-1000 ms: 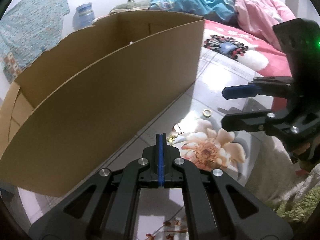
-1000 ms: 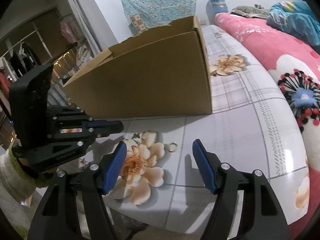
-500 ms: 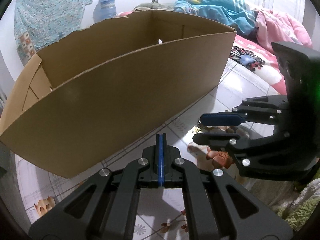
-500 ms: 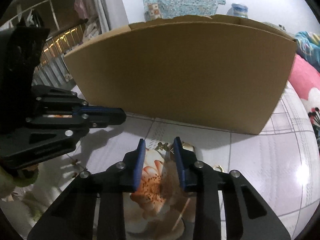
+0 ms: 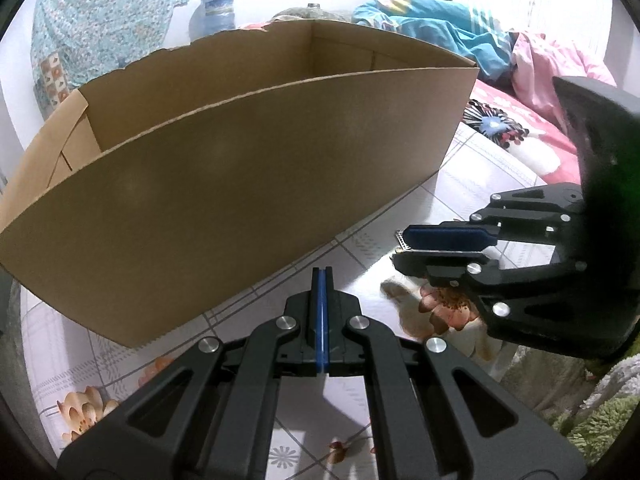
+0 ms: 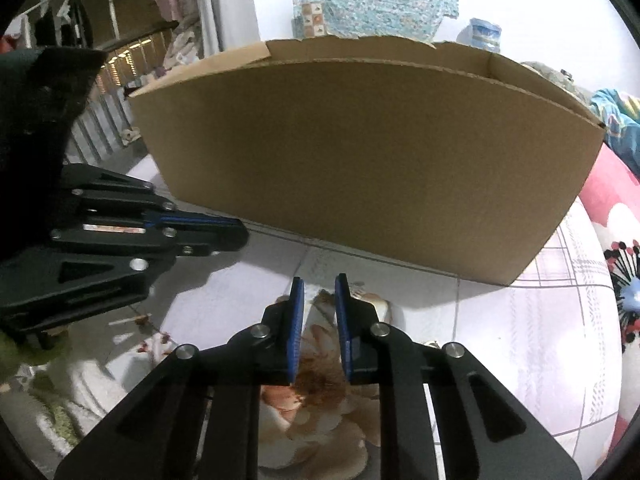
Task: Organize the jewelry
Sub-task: 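Close the right gripper on the small gold ring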
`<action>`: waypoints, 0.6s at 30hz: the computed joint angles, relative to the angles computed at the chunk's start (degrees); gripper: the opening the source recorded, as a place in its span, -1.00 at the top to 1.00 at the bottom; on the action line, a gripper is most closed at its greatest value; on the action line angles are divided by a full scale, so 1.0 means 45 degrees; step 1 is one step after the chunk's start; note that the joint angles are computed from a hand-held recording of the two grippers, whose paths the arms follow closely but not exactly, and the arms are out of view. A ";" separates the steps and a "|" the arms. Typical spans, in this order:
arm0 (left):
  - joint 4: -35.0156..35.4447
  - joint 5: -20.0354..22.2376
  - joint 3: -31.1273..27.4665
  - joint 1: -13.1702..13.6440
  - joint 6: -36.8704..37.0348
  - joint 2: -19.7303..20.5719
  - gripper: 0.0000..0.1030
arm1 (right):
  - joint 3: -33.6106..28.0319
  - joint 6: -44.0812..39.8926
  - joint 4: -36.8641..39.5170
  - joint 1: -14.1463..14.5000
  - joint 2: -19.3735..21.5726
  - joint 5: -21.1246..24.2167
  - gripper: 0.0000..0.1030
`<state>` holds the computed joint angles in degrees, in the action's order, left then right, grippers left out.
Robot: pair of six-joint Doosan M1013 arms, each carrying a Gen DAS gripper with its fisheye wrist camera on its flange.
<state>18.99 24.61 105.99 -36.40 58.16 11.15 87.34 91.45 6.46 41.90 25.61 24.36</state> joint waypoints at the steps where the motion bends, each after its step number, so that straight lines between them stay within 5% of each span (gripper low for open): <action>1: -0.0047 0.0005 0.0004 0.0010 0.0013 0.0004 1.00 | 0.0036 -0.0328 0.0310 -0.0018 -0.0033 -0.0030 0.69; 18: -0.0559 -0.0134 0.0123 0.0104 0.0480 -0.0022 0.97 | -0.0470 0.0682 -0.0886 0.0048 0.0262 0.0916 0.69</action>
